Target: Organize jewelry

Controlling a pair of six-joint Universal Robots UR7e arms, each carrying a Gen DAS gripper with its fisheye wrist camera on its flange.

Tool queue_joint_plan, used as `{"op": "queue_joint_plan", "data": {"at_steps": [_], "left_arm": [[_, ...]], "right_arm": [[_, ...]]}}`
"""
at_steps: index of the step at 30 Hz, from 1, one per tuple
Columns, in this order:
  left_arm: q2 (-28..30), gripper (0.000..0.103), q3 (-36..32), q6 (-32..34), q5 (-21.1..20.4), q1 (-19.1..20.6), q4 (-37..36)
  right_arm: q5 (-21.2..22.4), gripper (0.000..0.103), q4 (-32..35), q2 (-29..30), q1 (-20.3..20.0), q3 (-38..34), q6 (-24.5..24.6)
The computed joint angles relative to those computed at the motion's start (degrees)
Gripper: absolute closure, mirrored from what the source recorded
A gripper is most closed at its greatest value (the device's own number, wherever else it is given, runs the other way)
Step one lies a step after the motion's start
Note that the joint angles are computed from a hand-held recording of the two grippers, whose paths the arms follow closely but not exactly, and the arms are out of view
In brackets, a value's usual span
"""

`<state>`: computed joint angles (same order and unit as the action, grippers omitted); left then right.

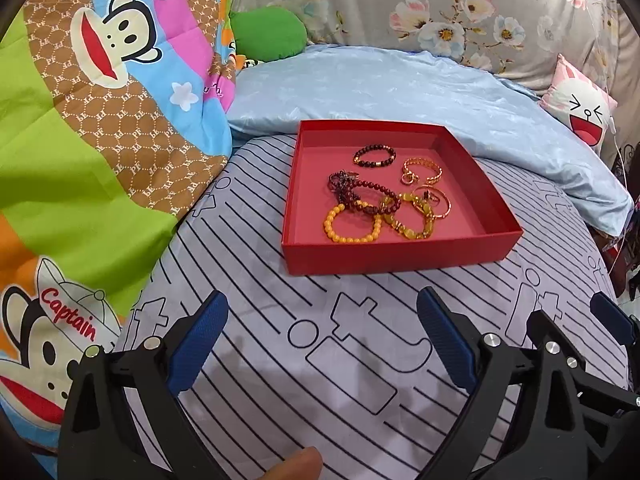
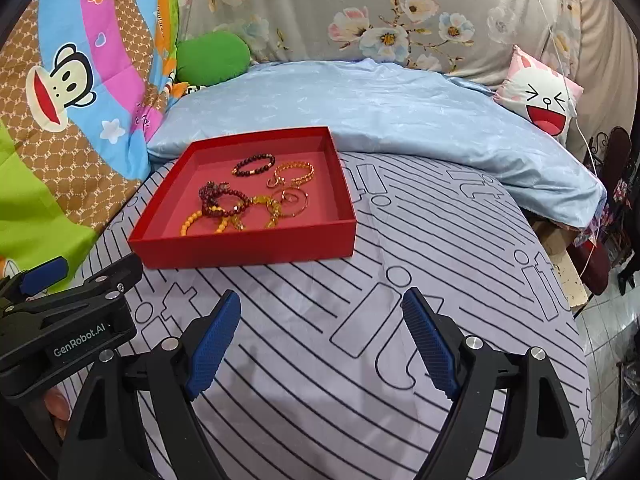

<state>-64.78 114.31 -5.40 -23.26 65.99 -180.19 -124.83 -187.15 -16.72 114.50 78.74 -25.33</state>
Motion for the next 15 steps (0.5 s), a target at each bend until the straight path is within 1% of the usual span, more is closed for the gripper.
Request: {"op": "queue_joint_plan", "data": {"at_steps": [4, 15], "left_arm": [[-0.25, 0.012, 1.31, -0.66, 0.42, -0.22, -0.29], [-0.67, 0.012, 3.52, -1.44, 1.44, -0.91, -0.85]], "right_arm": [[-0.45, 0.023, -0.87, -0.49, 0.02, 1.78, 0.17], [-0.38, 0.022, -2.07, -1.28, -0.04, 3.72, 0.22]]}}
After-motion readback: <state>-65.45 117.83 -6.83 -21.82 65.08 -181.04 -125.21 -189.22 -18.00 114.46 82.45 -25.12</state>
